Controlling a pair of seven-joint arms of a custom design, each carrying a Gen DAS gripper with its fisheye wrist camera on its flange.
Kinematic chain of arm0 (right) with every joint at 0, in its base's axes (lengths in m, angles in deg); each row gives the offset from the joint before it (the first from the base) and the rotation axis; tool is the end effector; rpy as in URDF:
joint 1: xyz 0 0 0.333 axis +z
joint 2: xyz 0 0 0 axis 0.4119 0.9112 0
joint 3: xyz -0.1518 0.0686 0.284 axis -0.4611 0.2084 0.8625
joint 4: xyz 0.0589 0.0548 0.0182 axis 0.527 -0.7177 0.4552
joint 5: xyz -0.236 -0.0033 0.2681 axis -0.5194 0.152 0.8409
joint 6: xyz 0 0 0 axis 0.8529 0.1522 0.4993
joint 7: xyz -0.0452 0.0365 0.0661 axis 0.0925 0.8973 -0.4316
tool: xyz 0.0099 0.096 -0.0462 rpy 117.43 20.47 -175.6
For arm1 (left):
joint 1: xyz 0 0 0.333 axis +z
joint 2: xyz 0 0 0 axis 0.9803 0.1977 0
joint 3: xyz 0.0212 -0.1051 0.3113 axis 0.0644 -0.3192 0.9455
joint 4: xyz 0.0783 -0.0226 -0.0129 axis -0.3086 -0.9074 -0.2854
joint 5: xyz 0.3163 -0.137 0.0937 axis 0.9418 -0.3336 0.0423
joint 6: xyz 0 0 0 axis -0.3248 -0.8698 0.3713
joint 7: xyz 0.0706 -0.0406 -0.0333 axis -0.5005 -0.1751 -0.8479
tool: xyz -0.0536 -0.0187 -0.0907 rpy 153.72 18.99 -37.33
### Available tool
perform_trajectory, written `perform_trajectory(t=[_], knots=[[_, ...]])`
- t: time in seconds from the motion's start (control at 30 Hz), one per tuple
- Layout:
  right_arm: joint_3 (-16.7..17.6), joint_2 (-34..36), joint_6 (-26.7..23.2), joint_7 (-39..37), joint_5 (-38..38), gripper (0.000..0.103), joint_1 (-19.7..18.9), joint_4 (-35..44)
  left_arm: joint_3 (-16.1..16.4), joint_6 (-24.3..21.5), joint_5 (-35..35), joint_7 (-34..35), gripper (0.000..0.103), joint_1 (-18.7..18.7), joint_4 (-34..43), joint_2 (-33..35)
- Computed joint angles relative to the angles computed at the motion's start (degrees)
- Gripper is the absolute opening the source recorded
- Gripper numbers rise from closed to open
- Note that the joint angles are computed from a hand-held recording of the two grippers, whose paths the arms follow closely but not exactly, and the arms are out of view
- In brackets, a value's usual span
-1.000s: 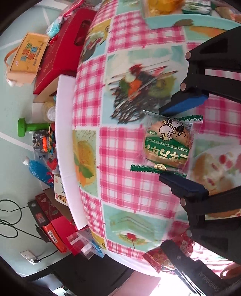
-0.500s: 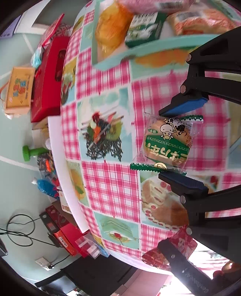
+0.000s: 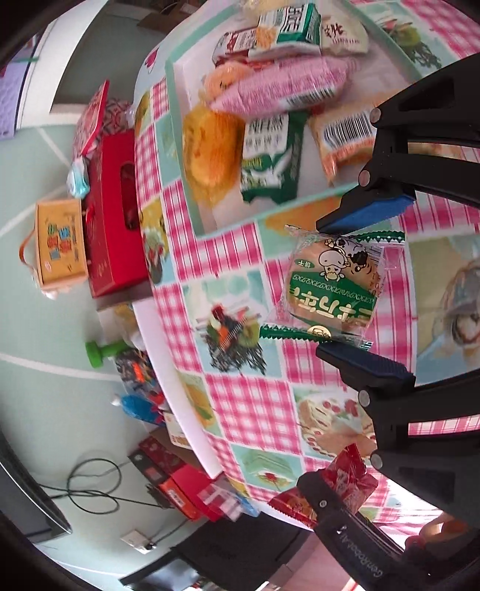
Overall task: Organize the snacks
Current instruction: 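Carry the red chip bag with the left tool while the right tool carries the cookie to the tray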
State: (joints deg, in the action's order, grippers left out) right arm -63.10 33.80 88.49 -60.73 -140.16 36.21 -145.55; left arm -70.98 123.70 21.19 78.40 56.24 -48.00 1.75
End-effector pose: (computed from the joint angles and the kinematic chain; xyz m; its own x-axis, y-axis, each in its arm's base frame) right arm 0.4287 0.1509 0.3221 -0.5415 -0.8088 -0.2295 -0.5994 0.5628 -0.5691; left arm 0.5151 -0.2804 0.3397 -0.2283 -0.9378 0.2615 -0.8070 0.0320 -0.5897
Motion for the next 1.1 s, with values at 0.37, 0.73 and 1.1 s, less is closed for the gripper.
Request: perform_trajectory(t=[0.37,0.73,1.1], knots=[[-0.7,-8.6,-0.4,7.3,-6.3,0.063,-3.2,-7.0,4.6,-0.5,1.8,-0.5,0.048,-9.3,1.3,-1.0],[-1.7,-19.3,-3.8,7.9,-6.8,0.063,-6.4,-15.2,3.4,-1.4,4.5,-0.1,0.048,-12.8,3.5,0.1],[-5.5,-25.9,-3.9,9.5,-8.9,0.063,-11.4,-22.0,-1.0,-3.0,6.9,2.6,0.048,-14.1,7.9,3.2]])
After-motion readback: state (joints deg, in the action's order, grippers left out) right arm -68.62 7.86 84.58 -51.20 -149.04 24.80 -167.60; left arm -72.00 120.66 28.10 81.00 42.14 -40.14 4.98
